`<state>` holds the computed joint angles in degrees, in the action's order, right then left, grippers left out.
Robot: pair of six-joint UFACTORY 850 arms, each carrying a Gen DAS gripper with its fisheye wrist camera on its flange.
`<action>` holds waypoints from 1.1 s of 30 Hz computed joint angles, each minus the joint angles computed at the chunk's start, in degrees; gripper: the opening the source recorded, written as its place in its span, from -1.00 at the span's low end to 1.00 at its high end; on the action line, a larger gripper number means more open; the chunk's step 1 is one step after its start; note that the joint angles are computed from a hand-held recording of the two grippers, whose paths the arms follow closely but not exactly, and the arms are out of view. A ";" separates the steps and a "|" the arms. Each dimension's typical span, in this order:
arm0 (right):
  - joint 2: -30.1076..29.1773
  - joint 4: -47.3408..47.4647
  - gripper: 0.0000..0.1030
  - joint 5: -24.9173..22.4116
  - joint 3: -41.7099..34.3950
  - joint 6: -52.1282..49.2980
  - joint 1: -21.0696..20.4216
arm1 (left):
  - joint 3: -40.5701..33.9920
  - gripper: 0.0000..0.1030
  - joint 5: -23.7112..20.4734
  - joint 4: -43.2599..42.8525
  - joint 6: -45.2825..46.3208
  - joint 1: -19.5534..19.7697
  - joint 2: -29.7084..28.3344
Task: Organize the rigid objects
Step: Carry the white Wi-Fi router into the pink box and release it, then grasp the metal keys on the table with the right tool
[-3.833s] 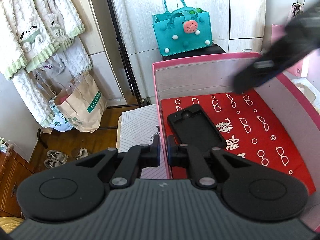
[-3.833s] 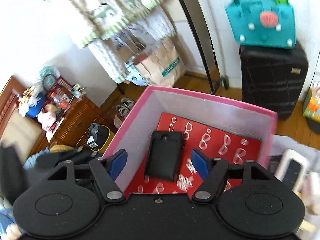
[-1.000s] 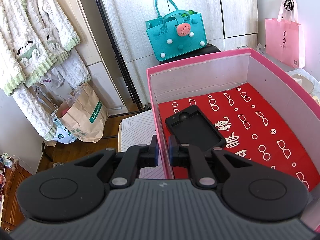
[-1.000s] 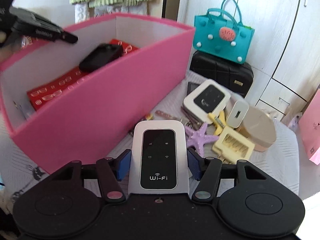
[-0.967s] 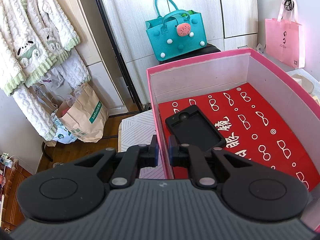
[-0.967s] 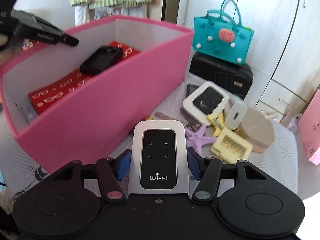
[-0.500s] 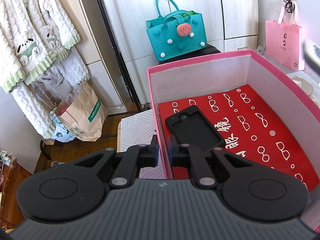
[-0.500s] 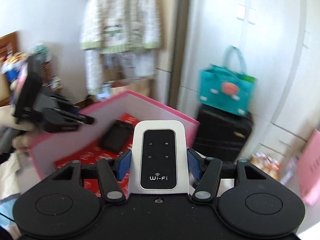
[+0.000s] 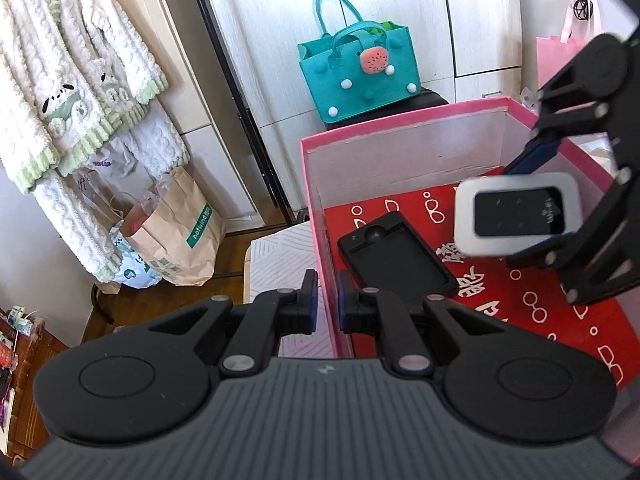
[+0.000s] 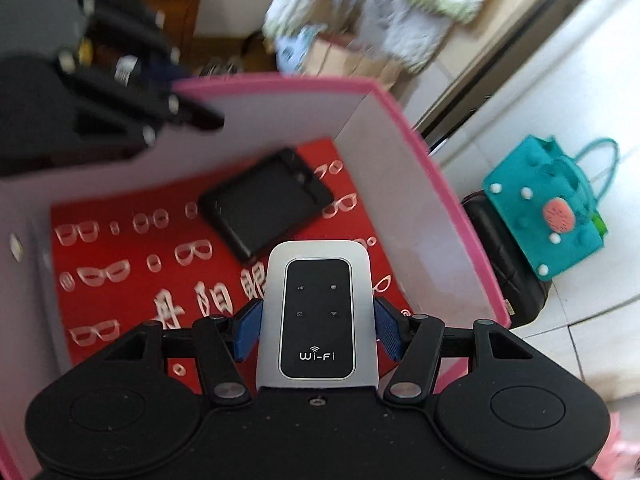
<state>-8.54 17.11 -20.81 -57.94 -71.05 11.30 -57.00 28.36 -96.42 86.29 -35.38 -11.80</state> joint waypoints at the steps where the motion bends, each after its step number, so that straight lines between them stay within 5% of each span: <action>1: -0.74 -1.96 0.25 -1.02 -0.83 0.84 0.25 | -0.01 -0.82 -0.35 -0.01 0.00 0.07 0.02; 9: -6.12 -9.32 0.25 -2.23 -5.10 2.91 2.91 | 0.82 -0.82 -2.14 1.69 -2.15 0.73 0.75; 14: -5.75 3.96 0.39 -0.66 -4.85 -11.95 1.05 | 0.79 -0.82 -2.16 1.59 -2.05 0.78 0.75; 23: 1.59 44.93 0.43 -15.09 -0.44 -33.25 -11.99 | 0.70 -0.81 -2.43 1.87 -2.66 0.91 0.69; 33: 8.31 44.39 0.52 -21.92 5.61 -18.08 -23.21 | 1.25 -0.81 -3.35 2.01 -2.79 1.38 1.25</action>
<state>-0.22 61.50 -42.72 -52.33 -89.13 -11.91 -55.75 25.01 -94.41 83.49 -34.00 -10.54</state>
